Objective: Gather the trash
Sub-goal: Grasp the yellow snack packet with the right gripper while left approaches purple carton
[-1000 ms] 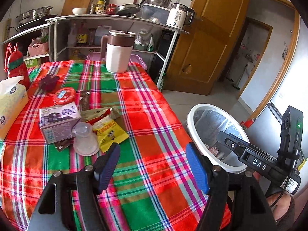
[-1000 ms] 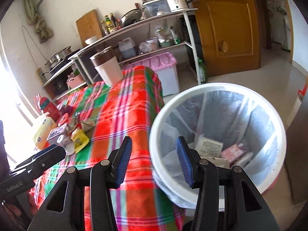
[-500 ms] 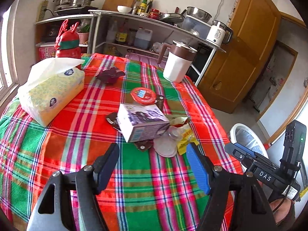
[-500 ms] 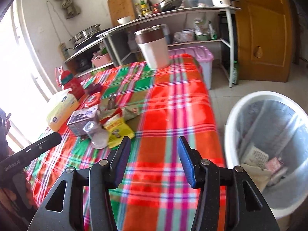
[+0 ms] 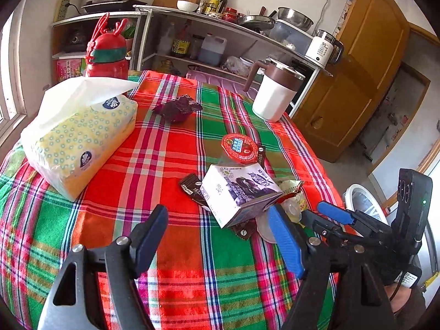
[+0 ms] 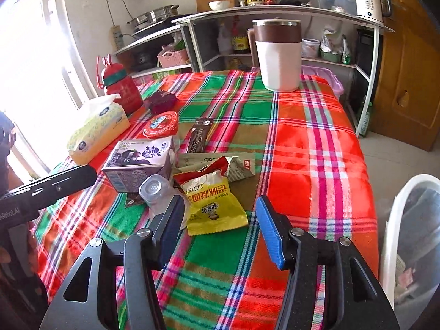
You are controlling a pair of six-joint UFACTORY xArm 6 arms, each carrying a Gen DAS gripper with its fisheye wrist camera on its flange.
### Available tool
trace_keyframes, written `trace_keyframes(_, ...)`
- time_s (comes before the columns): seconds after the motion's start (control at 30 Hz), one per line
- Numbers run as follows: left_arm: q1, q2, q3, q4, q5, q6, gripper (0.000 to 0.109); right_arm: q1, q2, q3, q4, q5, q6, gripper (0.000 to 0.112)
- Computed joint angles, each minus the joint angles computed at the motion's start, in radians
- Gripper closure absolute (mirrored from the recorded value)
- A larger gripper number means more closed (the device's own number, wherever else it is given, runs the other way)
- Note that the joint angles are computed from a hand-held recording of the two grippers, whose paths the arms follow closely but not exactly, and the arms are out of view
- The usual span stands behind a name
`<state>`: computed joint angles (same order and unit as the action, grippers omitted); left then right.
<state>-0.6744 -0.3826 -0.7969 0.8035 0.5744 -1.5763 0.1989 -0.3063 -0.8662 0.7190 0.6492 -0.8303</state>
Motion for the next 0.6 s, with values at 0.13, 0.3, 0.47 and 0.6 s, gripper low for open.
trace_keyframes(0.13,0.020,0.016,-0.012,0.002,-0.023,0.022,0.030,0.015,0.039,-0.032,-0.021,0.006,0.026,0.056)
trace_keyframes(0.3,0.056,0.041,-0.019,-0.062,-0.085,0.091,0.030,0.023,0.072,-0.056,-0.054,0.021,0.067,0.056)
trace_keyframes(0.47,0.082,0.083,-0.046,-0.125,-0.118,0.168,0.030,0.014,0.062,-0.045,-0.042,0.004,0.077,0.070)
trace_keyframes(0.6,0.089,0.107,-0.062,-0.139,-0.133,0.204,0.029,0.003,0.049,-0.037,-0.019,0.018,0.071,0.076)
